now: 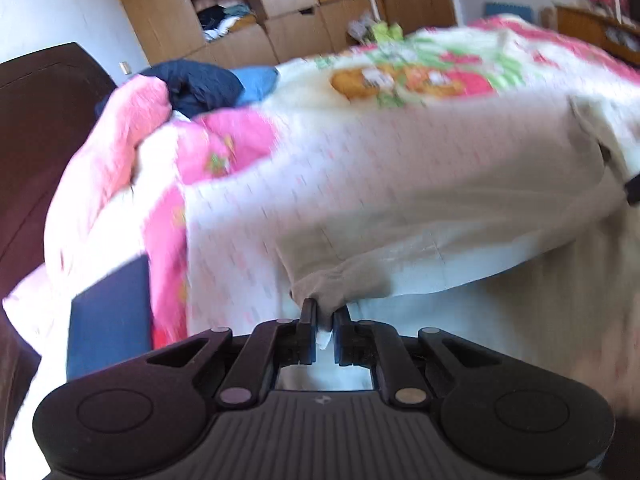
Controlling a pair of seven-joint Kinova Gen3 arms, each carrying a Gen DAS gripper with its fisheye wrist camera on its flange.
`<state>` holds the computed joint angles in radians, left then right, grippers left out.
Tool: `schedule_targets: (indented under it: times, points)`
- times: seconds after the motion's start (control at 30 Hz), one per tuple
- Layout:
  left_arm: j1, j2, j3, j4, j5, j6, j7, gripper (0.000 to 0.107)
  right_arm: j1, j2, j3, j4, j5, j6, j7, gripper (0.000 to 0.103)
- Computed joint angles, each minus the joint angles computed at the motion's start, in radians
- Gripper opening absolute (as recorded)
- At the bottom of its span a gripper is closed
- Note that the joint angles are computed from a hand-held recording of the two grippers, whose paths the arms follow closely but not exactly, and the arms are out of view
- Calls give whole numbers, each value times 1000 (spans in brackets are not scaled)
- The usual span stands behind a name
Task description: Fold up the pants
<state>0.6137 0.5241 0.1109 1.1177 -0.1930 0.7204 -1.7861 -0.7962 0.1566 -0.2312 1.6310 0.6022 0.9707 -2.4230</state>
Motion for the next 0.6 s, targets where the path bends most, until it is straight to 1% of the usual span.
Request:
schedule_targets:
  times: [0.03,0.1,0.17,0.2,0.27,0.33,0.43,0.5,0.57,0.6]
  points:
    - [16,-16,-19,46,-10,-17,13,24,-28,26,-12,-8,11,35,-22,5]
    - [18,-37,-15,109,-28,-49,23,24,-83,57,-16,-26,52,86,-60,7]
    - [35,-63,-29,171,-62,-119,29,24,-131,88,-5,-60,115,143,-77,18]
    - [24,-74,-20,188,-59,-144,37,24,-153,98,10,-68,144,156,-92,26]
    - [6,-87,-6,209,-49,-179,32,24,-162,122,18,-89,196,159,-72,29]
    - [-8,-106,4,249,-49,-216,13,24,-177,158,30,-98,250,169,-17,34]
    - [-12,-116,-1,288,-58,-252,3,24,-157,205,50,-132,250,127,92,35]
    - [-21,-122,0,319,-54,-290,3,24,-126,234,64,-177,201,96,159,35]
    - [-17,-128,-12,348,-57,-329,16,24,-106,257,73,-228,133,80,218,30]
    - [-9,-131,-24,360,-66,-351,26,24,-97,273,75,-262,98,84,256,18]
